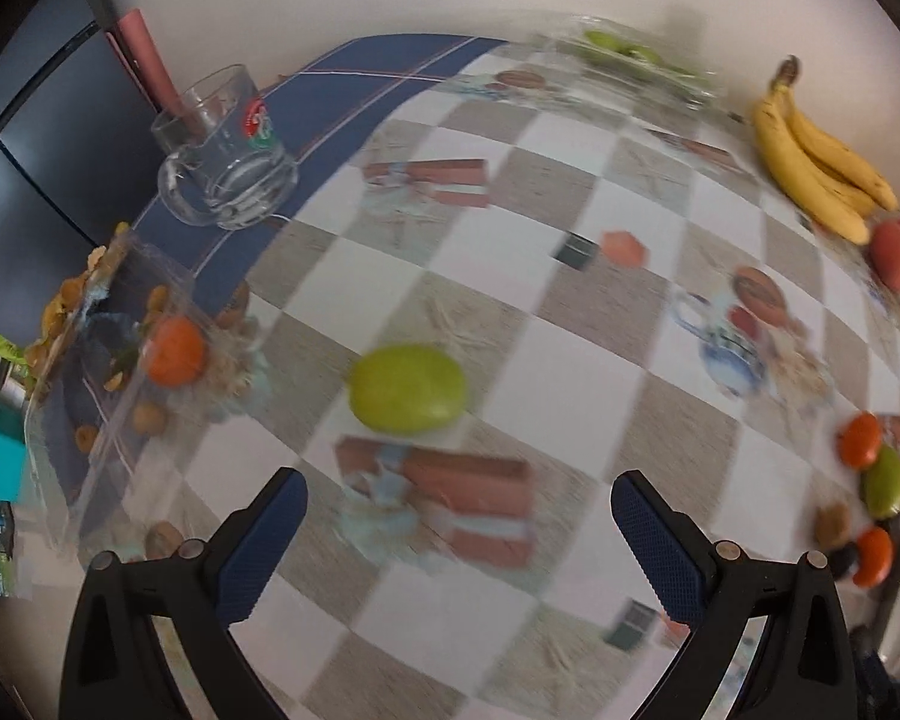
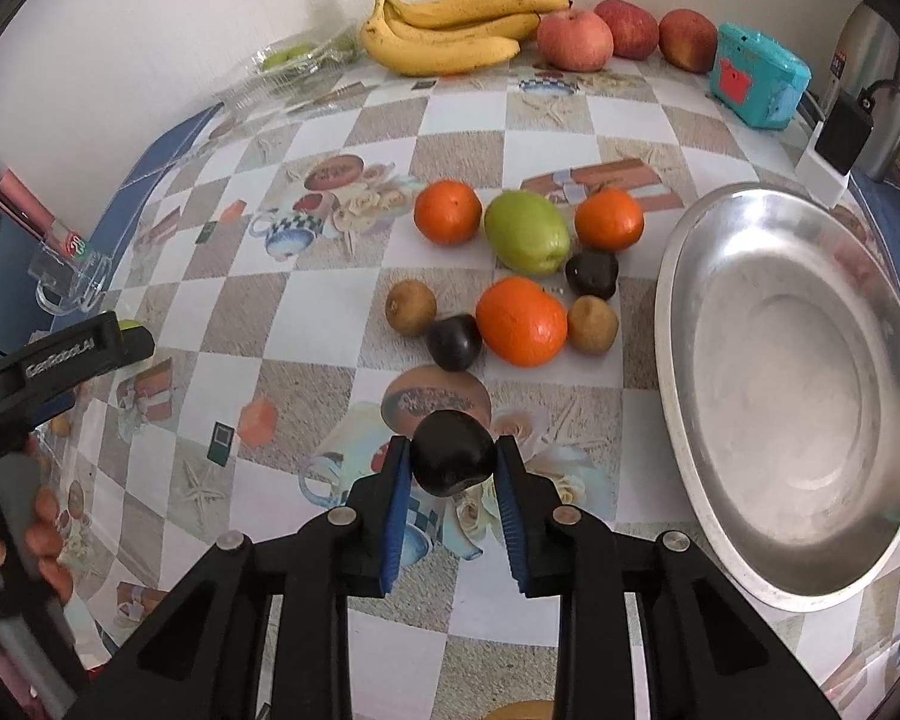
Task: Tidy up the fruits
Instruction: 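Close the left gripper on the green pear and lift it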
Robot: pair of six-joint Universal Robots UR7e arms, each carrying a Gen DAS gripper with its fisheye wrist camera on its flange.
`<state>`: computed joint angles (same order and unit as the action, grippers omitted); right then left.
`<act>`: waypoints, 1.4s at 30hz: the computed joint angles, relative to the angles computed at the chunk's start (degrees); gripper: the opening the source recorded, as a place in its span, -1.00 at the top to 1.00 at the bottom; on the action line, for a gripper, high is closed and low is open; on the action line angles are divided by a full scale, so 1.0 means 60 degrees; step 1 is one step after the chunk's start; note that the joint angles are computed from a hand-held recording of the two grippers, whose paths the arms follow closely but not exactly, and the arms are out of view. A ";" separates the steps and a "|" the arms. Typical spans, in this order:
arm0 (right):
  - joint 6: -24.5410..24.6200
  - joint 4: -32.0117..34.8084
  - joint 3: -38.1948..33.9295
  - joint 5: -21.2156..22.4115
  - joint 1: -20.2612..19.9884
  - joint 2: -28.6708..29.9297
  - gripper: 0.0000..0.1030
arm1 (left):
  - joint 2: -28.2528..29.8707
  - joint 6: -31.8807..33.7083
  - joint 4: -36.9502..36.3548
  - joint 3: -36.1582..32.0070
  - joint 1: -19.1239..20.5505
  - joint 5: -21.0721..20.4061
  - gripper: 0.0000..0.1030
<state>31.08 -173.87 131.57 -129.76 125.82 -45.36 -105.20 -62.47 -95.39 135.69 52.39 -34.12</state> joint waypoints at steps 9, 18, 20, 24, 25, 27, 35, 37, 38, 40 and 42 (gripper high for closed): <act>0.0013 0.0067 -0.0095 -0.0090 0.0130 -0.0016 0.44 | 0.0236 0.2698 -0.3097 0.0087 0.1348 0.0031 -0.53; 0.0066 -0.0017 -0.0057 -0.0053 0.0100 -0.0118 0.44 | 0.0717 0.3665 -0.4023 0.0044 0.1893 -0.0053 -0.06; 0.0107 -0.0054 -0.0023 -0.0004 0.0070 -0.0159 0.44 | 0.0758 0.3559 -0.3859 0.0039 0.1802 0.0091 -0.06; 0.0133 -0.0100 0.0006 0.0010 0.0067 -0.0198 0.44 | 0.0719 0.3434 -0.3740 0.0007 0.1778 0.0104 -0.06; 0.0150 -0.0125 0.0019 0.0027 0.0063 -0.0217 0.44 | 0.0693 0.3332 -0.3612 -0.0013 0.1755 0.0089 -0.06; 0.0165 -0.0184 0.0044 0.0050 0.0059 -0.0254 0.44 | 0.0653 0.2970 -0.3071 -0.0149 0.1687 0.0035 -0.06; 0.0467 -0.0087 0.0189 -0.0120 -0.0063 -0.0514 0.44 | 0.0183 0.1914 -0.1601 -0.0244 0.0941 -0.0301 -0.06; 0.0619 -0.0036 0.0271 -0.0266 -0.0105 -0.0643 0.44 | 0.0120 0.1826 -0.1542 -0.0204 0.0715 -0.0461 -0.06; 0.0670 -0.0037 0.0311 -0.0333 -0.0120 -0.0701 0.44 | 0.0106 0.1800 -0.1522 -0.0184 0.0603 -0.0534 -0.06; 0.0794 -0.0097 0.0442 -0.0381 -0.0190 -0.0886 0.44 | 0.0140 0.1721 -0.1461 -0.0140 0.0317 -0.0676 -0.06; 0.0966 -0.0136 0.0586 -0.0448 -0.0272 -0.1108 0.44 | 0.0176 0.1716 -0.1462 -0.0073 -0.0008 -0.0885 -0.06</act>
<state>36.88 -174.69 135.09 -132.45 124.18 -52.01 -104.14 -52.17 -104.16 135.25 52.35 -39.43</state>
